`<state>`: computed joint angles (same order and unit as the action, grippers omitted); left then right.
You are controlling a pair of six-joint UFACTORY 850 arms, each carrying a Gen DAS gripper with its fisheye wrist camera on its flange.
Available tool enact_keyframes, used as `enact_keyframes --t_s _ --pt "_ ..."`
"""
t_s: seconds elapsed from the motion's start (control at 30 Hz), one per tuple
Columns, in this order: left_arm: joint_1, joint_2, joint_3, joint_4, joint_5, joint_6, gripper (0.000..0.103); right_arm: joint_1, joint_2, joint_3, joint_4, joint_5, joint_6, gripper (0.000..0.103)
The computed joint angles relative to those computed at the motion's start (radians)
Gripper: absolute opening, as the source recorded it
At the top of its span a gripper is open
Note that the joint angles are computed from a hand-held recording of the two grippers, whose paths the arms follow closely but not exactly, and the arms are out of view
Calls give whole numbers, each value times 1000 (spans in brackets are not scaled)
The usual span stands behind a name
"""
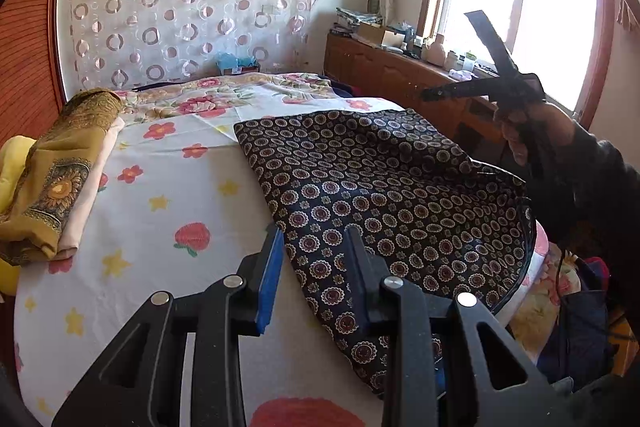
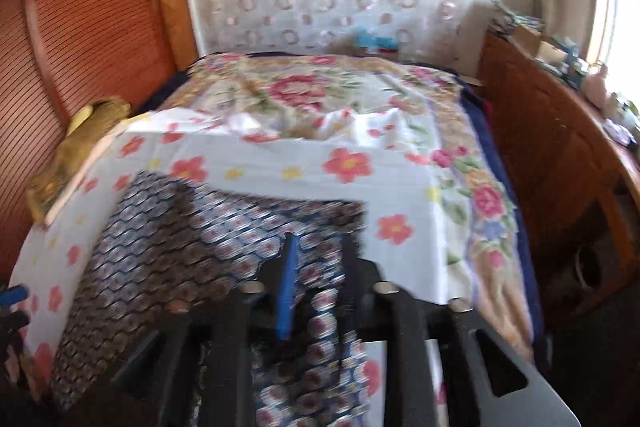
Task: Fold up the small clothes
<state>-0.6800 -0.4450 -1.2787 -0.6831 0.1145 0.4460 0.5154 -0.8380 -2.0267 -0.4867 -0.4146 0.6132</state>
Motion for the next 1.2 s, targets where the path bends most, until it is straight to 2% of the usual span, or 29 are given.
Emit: enact_keyframes --t_s 0.03,0.1,0.17,0.3,0.47,0.57,0.6,0.67,0.73,0.8,1.03,1.2 --pt "-1 -1 0 12 -1 -11 32 2 -4 -3 54 1 -50 40" --pt "-5 0 0 -1 -1 6 32 -9 13 30 152 9 -148 40" --pt "-9 0 -3 -34 -2 44 32 -16 -1 17 209 -23 -199 40" --pt "-10 -3 -6 -33 -7 43 32 -47 -43 -51 477 -102 -385 40" --pt "-12 -5 -7 -15 -15 31 32 -78 -84 -130 589 -166 -458 40" --pt "-13 -8 -11 -21 -16 38 32 -76 -91 -144 565 -181 -452 40" --pt "-13 -7 -11 -16 -16 33 32 -73 -103 -159 550 -188 -446 36" --pt "-13 -7 -11 -16 -15 34 32 -66 -139 -207 534 -212 -443 25" --pt "-13 -8 -11 -18 -17 36 32 -58 -173 -254 501 -230 -432 8" --pt "-13 -8 -13 -43 -18 62 32 -50 -175 -252 463 -218 -416 3" --pt "-14 -11 -16 -70 -20 86 32 -33 -118 -173 181 -101 -184 0" --pt "-17 -5 -8 -24 -16 44 32 -45 -115 -185 284 -101 -252 0"
